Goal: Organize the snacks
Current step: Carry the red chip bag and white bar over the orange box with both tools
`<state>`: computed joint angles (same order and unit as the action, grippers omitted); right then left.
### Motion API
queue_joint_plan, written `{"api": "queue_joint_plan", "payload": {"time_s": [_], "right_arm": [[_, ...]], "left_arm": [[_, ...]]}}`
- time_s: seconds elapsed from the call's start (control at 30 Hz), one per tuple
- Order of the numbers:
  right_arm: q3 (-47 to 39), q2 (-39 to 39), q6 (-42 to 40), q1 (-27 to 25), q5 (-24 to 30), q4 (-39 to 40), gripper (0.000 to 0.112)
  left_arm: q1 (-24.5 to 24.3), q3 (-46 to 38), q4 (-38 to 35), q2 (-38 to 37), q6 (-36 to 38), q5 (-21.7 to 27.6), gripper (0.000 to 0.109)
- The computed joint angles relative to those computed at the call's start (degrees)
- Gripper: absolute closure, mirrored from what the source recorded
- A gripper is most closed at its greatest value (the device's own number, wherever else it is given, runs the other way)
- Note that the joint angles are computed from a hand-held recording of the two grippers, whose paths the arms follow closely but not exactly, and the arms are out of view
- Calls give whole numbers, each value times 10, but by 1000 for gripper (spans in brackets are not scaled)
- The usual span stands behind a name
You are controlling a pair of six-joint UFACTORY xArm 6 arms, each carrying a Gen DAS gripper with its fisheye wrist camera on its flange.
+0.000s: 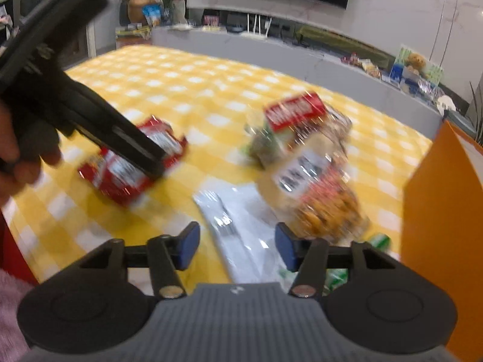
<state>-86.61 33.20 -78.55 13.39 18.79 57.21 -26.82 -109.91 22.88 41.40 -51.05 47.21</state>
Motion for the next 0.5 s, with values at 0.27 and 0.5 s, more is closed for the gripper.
{"api": "queue_joint_plan", "payload": {"time_s": [0.27,0.5], "right_arm": [[-81,43,120,-32,114,-188,43],[-210,106,242,-42,239,-277,37]], "left_arm": [[-4,83,-35,-55,34,-51,27],[-2,137,-78,-92,51,-105,27]]}}
